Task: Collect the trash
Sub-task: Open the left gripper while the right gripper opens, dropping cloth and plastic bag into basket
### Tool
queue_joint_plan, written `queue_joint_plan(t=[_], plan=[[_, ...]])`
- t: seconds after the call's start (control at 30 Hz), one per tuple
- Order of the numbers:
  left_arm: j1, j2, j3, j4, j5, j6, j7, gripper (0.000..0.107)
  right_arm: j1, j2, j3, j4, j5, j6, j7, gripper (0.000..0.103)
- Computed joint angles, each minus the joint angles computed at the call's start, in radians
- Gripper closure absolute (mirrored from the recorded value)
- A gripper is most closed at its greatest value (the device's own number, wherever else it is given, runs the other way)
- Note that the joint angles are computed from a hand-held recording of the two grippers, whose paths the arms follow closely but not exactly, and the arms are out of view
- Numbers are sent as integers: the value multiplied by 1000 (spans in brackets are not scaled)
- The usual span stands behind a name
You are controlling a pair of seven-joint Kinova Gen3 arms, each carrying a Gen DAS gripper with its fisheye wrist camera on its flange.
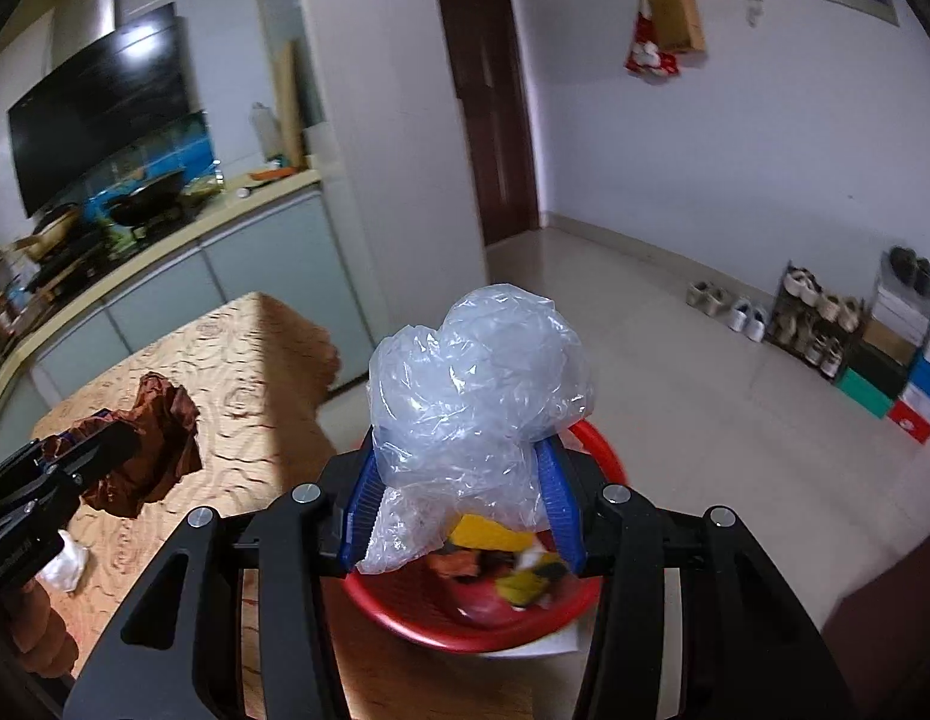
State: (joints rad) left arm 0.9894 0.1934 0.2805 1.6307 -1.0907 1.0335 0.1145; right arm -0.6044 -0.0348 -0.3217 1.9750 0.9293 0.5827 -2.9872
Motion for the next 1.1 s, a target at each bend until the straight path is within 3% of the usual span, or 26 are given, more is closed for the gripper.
queue_joint_plan(t=[0.17,0.47,0.63,0.77,1.1], plan=[[-37,67,-27,-49,56,-115,-80,71,24,12,29,15,-71,-25,70,57],[-58,143,-108,-107,205,-243,-246,71,42,71,80,-1,-213,-52,231,57],[-49,163,-149,-129,266,-265,-297,71,44,100,108,-9,-295,-75,321,56],[-47,164,-170,-130,298,-283,-315,69,52,109,128,-9,-381,-105,389,45],[-16,130,-189,-106,269,-272,-268,47,35,81,133,7,-358,-107,351,43]])
